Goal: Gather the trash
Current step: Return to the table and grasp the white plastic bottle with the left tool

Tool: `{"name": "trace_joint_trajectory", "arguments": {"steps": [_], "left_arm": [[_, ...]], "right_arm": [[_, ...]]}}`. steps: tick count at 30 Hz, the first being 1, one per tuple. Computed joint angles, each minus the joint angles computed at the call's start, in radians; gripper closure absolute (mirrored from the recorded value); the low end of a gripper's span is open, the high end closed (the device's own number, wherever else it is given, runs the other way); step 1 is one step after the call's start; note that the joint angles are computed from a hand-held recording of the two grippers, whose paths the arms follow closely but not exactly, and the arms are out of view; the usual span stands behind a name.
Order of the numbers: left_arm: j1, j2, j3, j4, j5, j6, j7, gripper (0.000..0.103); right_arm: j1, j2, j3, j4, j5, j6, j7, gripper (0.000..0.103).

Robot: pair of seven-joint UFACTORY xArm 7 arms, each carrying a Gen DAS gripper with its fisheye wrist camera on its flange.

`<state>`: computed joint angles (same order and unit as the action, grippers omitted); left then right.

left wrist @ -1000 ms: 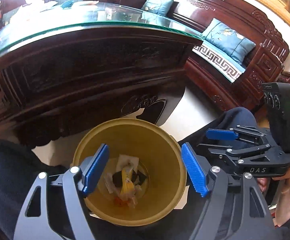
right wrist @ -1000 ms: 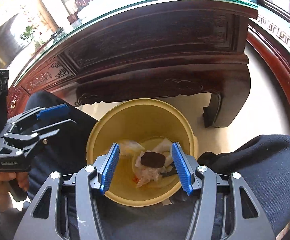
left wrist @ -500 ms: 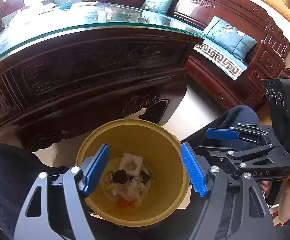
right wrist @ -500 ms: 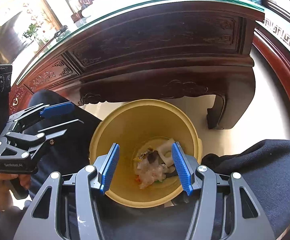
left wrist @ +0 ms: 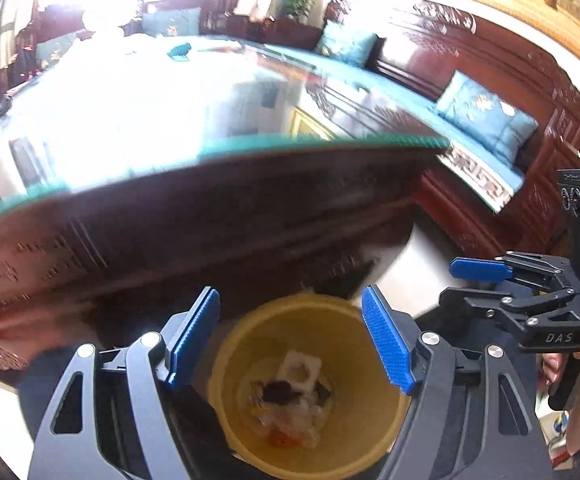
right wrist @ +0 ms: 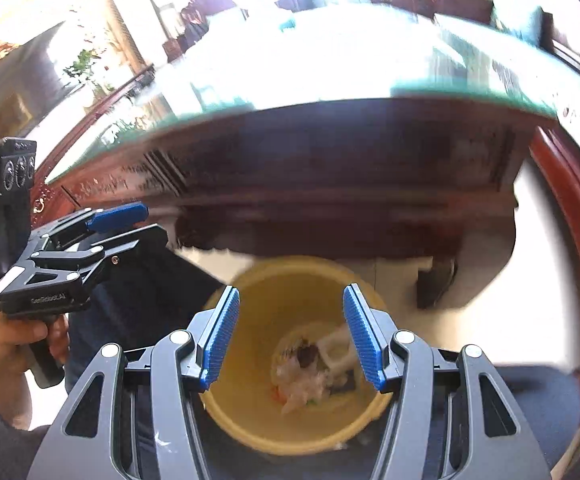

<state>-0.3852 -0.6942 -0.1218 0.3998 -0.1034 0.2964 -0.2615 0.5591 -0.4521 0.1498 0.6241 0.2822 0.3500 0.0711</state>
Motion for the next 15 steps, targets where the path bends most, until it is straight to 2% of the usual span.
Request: {"name": "trace_joint_trajectory", "arguments": {"steps": [3,4,5,6,12,15], "left_arm": [[0.061,0.014,0.007,0.047,0.034,-0.001,0.014,0.024],[0.097,0.022,-0.002,0.067,0.053,-0.004,0.009,0.017],[0.127,0.031,-0.012,0.087,0.069,-0.007,0.002,0.013],[0.156,0.043,-0.014,0.11,0.086,-0.014,0.001,0.01],[0.271,0.153,0.001,0.26,0.152,-0.043,0.021,0.009],[0.306,0.224,0.023,0.34,0.164,-0.055,0.03,0.004]], "right_arm": [[-0.014,0.072,0.001,0.093,-0.026,-0.007,-0.021,0.049],[-0.024,0.103,0.004,0.137,-0.037,-0.002,-0.026,0.047],[-0.042,0.132,0.018,0.176,-0.059,0.007,-0.015,0.041],[-0.06,0.16,0.033,0.212,-0.084,0.004,-0.002,0.039],[-0.081,0.319,0.044,0.414,-0.108,0.003,-0.05,0.028],[-0.103,0.395,0.057,0.512,-0.151,-0.01,-0.038,0.014]]}}
